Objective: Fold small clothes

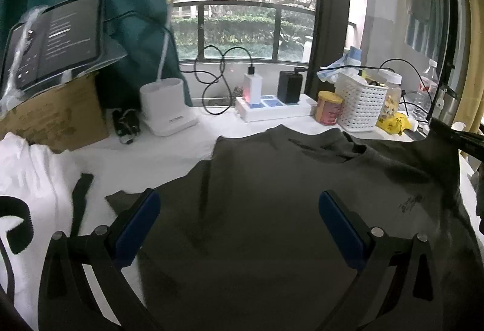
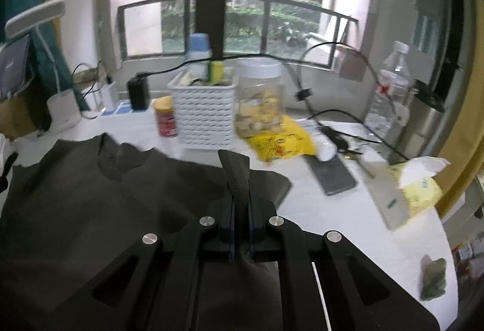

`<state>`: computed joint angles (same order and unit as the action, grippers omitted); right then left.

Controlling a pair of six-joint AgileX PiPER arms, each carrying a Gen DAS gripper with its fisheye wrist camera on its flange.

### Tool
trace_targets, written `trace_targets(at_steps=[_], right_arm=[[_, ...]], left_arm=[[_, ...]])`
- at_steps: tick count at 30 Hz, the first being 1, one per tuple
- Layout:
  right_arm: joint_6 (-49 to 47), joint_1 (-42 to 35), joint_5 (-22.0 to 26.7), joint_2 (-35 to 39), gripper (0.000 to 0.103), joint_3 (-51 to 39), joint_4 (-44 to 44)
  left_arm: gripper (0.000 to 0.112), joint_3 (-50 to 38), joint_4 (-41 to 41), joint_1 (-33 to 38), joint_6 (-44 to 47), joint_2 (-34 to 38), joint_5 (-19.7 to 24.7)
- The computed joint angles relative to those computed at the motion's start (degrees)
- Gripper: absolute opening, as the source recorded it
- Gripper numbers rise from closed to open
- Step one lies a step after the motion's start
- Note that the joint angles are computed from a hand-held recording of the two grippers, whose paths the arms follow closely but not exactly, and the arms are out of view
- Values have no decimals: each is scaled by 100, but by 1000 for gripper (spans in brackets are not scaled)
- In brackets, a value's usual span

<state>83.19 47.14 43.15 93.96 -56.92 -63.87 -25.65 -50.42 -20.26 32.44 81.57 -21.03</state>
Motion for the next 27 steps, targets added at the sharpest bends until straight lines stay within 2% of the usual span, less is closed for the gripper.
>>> trace_targets(at_steps=[6, 11, 14, 15, 17, 18, 19, 22, 27], right_arm=[[-221, 253, -72, 763, 7, -617, 354], [-424, 342, -217, 1237, 7, -986, 722], [-707, 308, -552, 1343, 7, -998, 1038], [-919, 256, -801, 1339, 11, -960, 1224], [-900, 298, -952, 1257, 30, -835, 1240], [-733, 369, -980, 1171, 45, -718, 1073], [-597, 436, -986, 1072, 49, -601, 926], [-304, 565, -923, 599, 49, -140, 736], [325, 538, -526, -418, 49, 905, 488]], left_arm=[[102, 396, 2118, 677, -1959, -191, 164], [102, 606, 2773, 897, -2577, -310, 91], [102, 688, 3145, 1005, -2937, -389, 133], [102, 712, 3159, 996, -2961, -430, 152], [102, 763, 3094, 969, -2913, -526, 182], [102, 789, 2960, 915, -2813, -572, 173], [102, 804, 2778, 842, -2682, -605, 166], [102, 836, 2160, 609, -2221, -707, 174], [102, 905, 842, -58, -1284, -789, -83]])
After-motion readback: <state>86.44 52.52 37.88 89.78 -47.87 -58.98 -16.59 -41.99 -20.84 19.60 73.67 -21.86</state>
